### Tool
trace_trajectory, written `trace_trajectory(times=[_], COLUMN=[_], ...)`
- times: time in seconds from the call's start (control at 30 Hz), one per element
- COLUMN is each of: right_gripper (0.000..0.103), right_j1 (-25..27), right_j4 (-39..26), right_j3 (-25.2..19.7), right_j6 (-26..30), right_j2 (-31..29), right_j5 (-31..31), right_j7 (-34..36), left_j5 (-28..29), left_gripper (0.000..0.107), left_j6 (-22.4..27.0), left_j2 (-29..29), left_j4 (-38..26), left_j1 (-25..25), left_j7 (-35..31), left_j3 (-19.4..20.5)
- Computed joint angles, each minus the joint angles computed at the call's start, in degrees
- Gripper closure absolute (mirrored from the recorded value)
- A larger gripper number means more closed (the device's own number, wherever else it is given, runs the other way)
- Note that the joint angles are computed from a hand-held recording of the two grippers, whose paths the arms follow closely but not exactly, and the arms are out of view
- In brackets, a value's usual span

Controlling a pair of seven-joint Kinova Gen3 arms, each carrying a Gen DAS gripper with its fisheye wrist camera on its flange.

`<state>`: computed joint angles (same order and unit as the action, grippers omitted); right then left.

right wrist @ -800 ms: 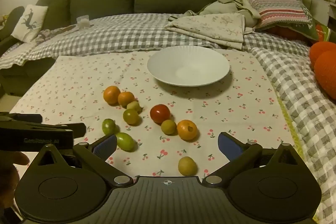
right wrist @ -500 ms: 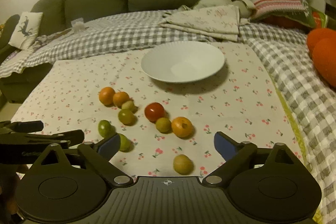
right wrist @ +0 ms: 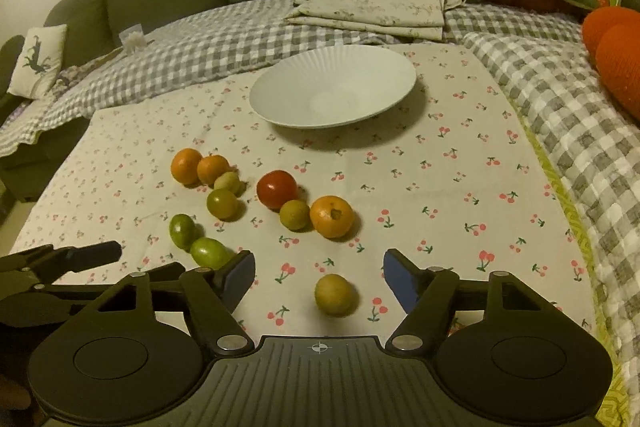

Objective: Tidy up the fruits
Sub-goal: 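Grasp a green fruit with the left tool while the right tool grasps a yellow fruit, then carry both fruits over the white plate and open both tools to drop them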

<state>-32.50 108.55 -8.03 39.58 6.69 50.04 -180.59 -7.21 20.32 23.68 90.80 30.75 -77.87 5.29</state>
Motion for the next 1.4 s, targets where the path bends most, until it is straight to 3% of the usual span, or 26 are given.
trace_trajectory(times=[0.3,0.5,0.73,1.0,1.2,1.33,1.4], right_gripper=[0.042,0.053,0.062,0.080,0.080,0.080,0.080], right_j1=[0.63,1.35,1.94,1.19,0.25,0.68,1.28], right_j4=[0.25,-0.01,-1.38,-2.20,-1.23,-0.18,0.11], right_j3=[0.36,0.84,1.54,3.01,4.09,4.19,4.04], right_j6=[0.12,-1.08,-1.04,-1.29,-2.54,-2.99,-3.15], right_j2=[0.16,1.15,2.83,4.49,3.84,2.40,1.92], right_j5=[-1.31,-4.23,-9.66,-11.32,-9.08,-7.07,-6.61], right_j7=[1.62,4.77,10.73,13.23,11.14,8.49,7.48], left_j5=[2.49,-1.76,-3.52,-2.32,-0.83,0.78,2.18], left_gripper=[0.048,0.061,0.074,0.075,0.075,0.075,0.075], left_j6=[-2.21,-2.17,-4.46,-4.54,-5.60,-2.28,1.65], left_j2=[2.46,4.53,5.07,4.66,2.73,1.89,1.69], left_j4=[-0.55,-2.23,-1.98,-1.66,-0.29,-2.27,-4.63], left_j1=[-1.35,5.15,6.32,4.02,2.48,1.05,-0.51], left_j7=[-4.66,-1.75,-0.46,-1.65,-2.88,-2.69,-2.45], left_j3=[2.72,-3.71,-5.10,-2.69,-1.25,-0.65,0.37])
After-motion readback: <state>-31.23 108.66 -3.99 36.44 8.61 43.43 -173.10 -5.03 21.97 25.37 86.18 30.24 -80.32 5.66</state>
